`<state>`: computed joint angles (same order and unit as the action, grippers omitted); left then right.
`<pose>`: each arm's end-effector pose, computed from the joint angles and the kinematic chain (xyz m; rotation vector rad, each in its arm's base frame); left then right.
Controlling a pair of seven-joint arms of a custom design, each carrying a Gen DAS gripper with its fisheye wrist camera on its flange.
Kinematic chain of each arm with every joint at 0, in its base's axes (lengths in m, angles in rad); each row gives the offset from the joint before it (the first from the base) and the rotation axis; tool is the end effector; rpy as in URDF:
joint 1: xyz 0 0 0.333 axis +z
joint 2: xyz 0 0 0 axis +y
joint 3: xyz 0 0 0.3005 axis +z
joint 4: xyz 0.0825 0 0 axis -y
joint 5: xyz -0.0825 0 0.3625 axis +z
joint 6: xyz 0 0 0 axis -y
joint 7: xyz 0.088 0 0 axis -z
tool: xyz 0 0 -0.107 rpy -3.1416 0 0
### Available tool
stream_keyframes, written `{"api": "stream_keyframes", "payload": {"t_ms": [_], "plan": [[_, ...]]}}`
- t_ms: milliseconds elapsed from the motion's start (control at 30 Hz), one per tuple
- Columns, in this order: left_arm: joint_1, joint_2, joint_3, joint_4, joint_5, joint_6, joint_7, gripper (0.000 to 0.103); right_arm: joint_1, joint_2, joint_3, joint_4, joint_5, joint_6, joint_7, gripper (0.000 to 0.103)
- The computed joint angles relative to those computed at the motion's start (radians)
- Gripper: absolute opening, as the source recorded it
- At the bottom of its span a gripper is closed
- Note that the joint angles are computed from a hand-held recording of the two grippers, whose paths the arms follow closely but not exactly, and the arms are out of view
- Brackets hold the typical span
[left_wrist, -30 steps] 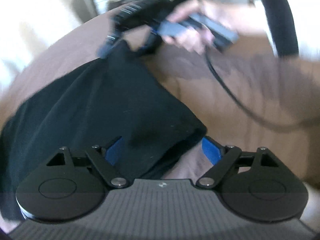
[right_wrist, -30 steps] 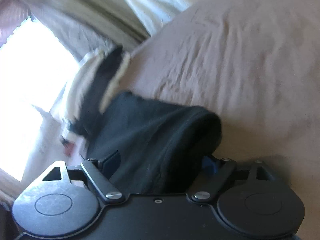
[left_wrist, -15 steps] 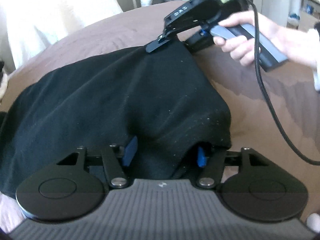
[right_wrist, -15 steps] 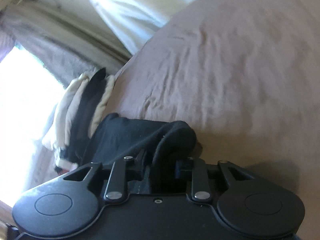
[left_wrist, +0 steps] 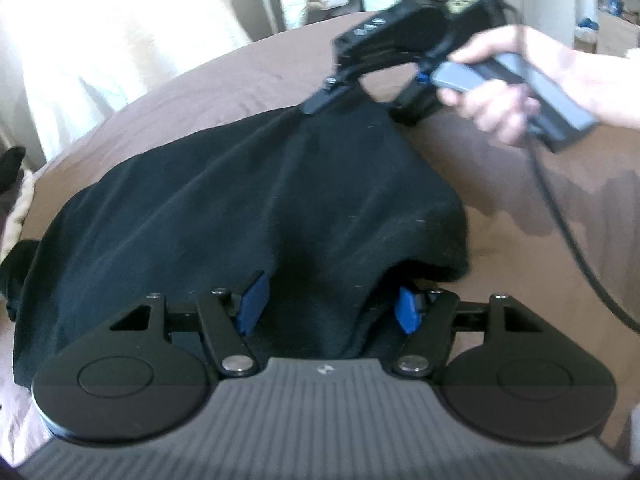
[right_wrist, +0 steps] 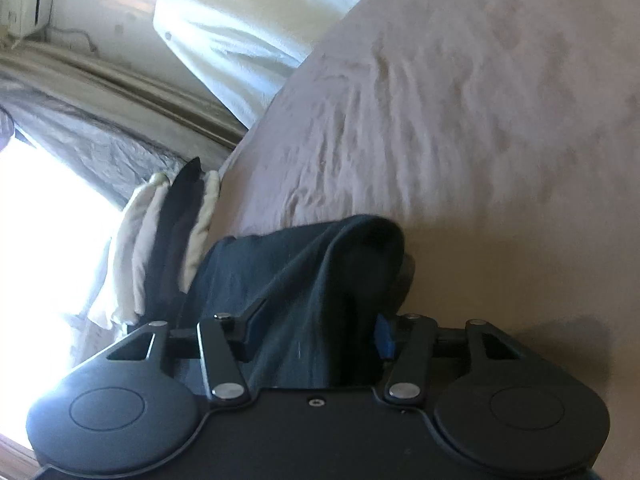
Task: Fold clothes
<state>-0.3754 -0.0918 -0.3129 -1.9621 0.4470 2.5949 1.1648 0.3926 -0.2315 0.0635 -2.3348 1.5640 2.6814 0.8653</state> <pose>0.4251 -0.3689 0.5852 -1.1738 2.1970 -0.7778 0.4460 0.1851 0.4633 -1.3637 1.5547 0.3105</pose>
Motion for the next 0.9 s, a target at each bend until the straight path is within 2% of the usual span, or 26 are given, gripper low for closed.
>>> {"api": "stream_keyframes", "payload": {"t_ms": [100, 200, 267, 300, 333, 367, 400, 433, 533, 633, 800, 833, 900], "plan": [[0.01, 0.033, 0.013, 0.022, -0.049, 0.018, -0.038, 0.066, 0.0, 0.015, 0.01, 0.021, -0.109, 0.007, 0.035, 0.063], [0.003, 0.048, 0.003, 0.039, -0.006, -0.007, -0.069, 0.065, 0.001, 0.056, 0.013, 0.066, -0.206, 0.016, 0.06, 0.063], [-0.003, 0.037, 0.014, 0.013, -0.104, 0.034, -0.003, 0.043, 0.006, 0.085, 0.015, 0.096, -0.187, 0.048, 0.074, 0.063], [-0.003, 0.025, 0.023, -0.007, -0.175, 0.059, 0.027, 0.029, 0.01, 0.092, 0.017, 0.107, -0.165, 0.062, 0.078, 0.054], [-0.003, 0.002, 0.041, -0.039, -0.286, 0.093, 0.055, 0.021, 0.013, 0.086, 0.027, 0.107, -0.186, 0.09, 0.095, 0.043], [-0.007, -0.019, 0.062, -0.066, -0.403, 0.12, 0.089, 0.014, 0.016, 0.074, 0.039, 0.102, -0.232, 0.124, 0.122, 0.015], [-0.016, -0.039, 0.085, -0.089, -0.523, 0.141, 0.128, 0.009, 0.02, 0.062, 0.049, 0.096, -0.284, 0.156, 0.154, 0.013], [-0.022, -0.057, 0.104, -0.107, -0.614, 0.158, 0.156, 0.009, 0.028, 0.046, 0.052, 0.09, -0.313, 0.177, 0.161, 0.013], [0.0, -0.101, 0.101, -0.136, -0.611, 0.197, 0.125, 0.008, 0.036, 0.011, 0.057, 0.096, -0.463, 0.188, 0.252, 0.012], [0.012, -0.135, 0.103, -0.152, -0.579, 0.229, 0.091, 0.008, 0.024, 0.028, 0.062, 0.175, -0.672, 0.132, 0.389, 0.012], [0.012, -0.2, 0.136, -0.208, -0.589, 0.282, 0.032, 0.008, 0.017, 0.155, 0.07, 0.441, -0.938, -0.044, 0.556, 0.012], [-0.001, -0.214, 0.158, -0.221, -0.618, 0.292, 0.031, 0.008, 0.018, 0.198, 0.074, 0.519, -0.995, -0.1, 0.589, 0.012], [-0.062, -0.246, 0.241, -0.252, -0.748, 0.314, 0.057, 0.008, 0.027, 0.29, 0.082, 0.684, -1.097, -0.211, 0.641, 0.012]]}}
